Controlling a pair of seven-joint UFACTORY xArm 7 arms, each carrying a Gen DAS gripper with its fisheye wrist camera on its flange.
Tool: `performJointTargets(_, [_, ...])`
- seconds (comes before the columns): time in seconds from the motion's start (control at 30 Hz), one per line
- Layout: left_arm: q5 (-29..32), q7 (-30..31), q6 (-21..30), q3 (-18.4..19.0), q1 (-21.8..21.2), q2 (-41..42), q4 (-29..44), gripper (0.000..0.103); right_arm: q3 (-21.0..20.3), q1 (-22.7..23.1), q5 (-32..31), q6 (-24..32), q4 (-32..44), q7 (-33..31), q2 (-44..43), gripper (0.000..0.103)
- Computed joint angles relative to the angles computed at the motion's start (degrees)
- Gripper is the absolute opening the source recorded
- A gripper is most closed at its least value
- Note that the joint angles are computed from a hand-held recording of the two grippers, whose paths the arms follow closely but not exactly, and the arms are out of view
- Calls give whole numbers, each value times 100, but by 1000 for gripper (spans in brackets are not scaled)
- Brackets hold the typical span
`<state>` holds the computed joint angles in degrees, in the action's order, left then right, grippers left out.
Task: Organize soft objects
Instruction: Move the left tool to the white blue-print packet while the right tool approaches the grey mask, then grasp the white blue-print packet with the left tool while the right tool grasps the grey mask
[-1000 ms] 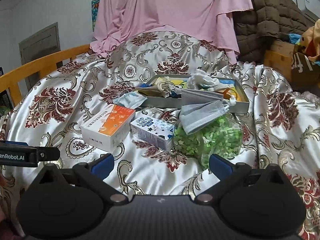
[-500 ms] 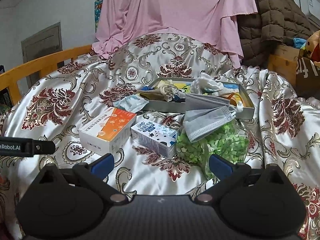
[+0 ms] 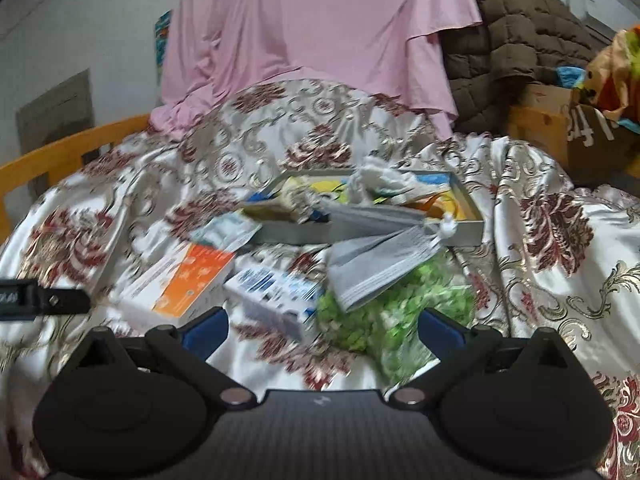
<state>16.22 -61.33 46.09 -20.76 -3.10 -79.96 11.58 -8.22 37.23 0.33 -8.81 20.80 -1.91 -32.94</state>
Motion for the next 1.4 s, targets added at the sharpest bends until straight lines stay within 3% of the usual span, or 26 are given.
performJointTargets(0.17, [151, 58, -580, 173, 350, 404, 60, 102, -225, 34, -12, -409, 323, 170, 579, 103])
performJointTargets(0.27, [231, 174, -1015, 296, 609, 723, 87, 102, -118, -191, -140, -661, 489, 353, 945, 103])
performJointTargets(0.47, [368, 447, -2191, 438, 1264, 1642, 205, 102, -101, -354, -608, -932, 719, 664, 1436, 103])
performJointTargets(0.7, [269, 835, -3369, 435, 1812, 2511, 261, 102, 437, -897, -1018, -1243, 885, 867, 1810, 103])
performJointTargets(0.93, [49, 1211, -4139, 302, 2329, 3295, 466, 102, 1546, -1867, -562, -1389, 1171, 600, 2221, 103])
performJointTargets(1.17, [-160, 1785, -4839, 157, 2858, 4363, 958, 102, 1774, -2013, -409, -1501, 1421, 293, 2615, 103])
performJointTargets(1.4, [-430, 2608, -5217, 394, 2732, 5374, 1374, 102, 1897, -1948, -229, -1566, 1620, -170, 2865, 101])
